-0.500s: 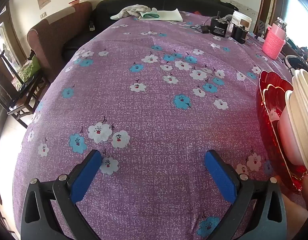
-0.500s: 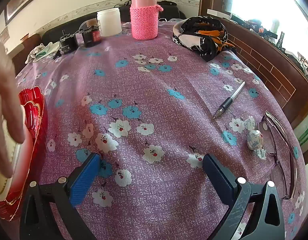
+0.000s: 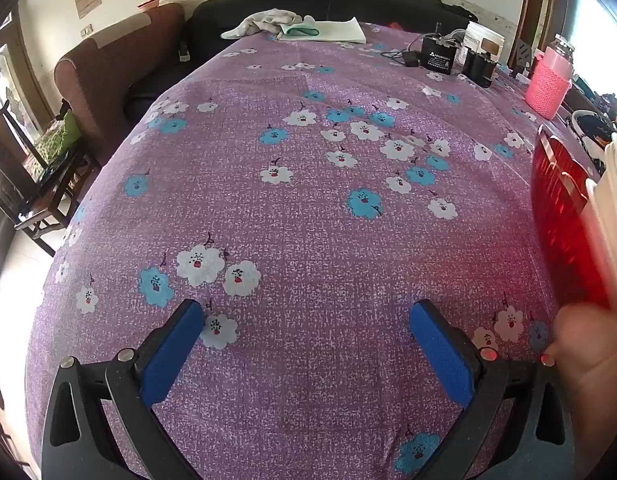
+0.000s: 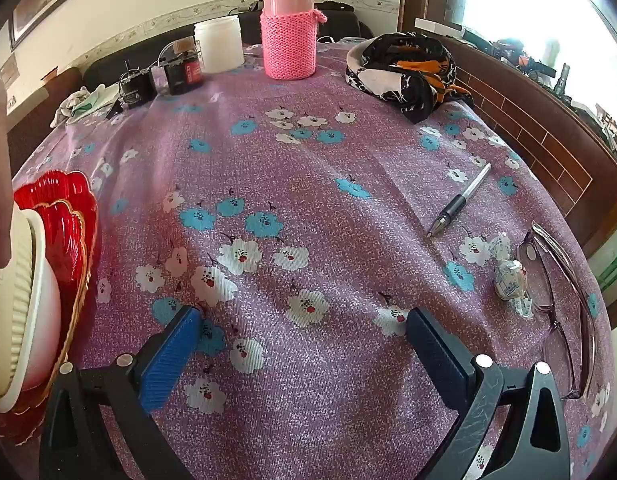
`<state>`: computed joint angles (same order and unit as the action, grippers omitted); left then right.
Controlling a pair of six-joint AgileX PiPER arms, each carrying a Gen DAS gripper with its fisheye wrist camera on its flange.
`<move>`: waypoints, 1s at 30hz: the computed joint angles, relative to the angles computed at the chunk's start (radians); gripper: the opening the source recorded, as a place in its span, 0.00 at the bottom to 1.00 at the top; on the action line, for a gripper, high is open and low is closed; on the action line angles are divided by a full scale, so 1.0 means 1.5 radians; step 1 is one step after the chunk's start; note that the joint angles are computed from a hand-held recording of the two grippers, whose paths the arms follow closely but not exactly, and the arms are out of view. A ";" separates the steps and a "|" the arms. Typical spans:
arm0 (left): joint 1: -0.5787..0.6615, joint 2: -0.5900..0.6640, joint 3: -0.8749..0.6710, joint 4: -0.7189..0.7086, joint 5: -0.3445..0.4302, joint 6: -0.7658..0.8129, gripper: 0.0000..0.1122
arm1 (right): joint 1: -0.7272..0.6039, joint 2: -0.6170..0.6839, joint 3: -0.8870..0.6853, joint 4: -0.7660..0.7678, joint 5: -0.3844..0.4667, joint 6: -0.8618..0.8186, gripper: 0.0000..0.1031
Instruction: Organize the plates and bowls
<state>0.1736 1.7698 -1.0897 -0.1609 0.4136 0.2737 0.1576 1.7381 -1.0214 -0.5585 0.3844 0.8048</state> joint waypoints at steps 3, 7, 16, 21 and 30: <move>0.000 0.000 0.000 0.000 0.000 -0.001 0.92 | 0.000 0.000 0.000 0.000 0.000 0.000 0.99; 0.000 0.000 0.000 0.001 0.000 -0.001 0.92 | 0.000 0.000 0.000 -0.001 0.000 0.001 0.99; -0.001 0.000 0.001 0.003 -0.001 -0.003 0.92 | 0.000 0.000 0.001 -0.001 -0.001 0.001 0.99; -0.003 0.000 0.000 0.006 -0.001 -0.008 0.92 | -0.001 0.000 0.001 0.001 -0.001 0.000 0.99; -0.003 -0.007 0.009 0.007 -0.003 -0.009 0.92 | 0.000 -0.001 0.001 -0.001 0.000 0.001 0.99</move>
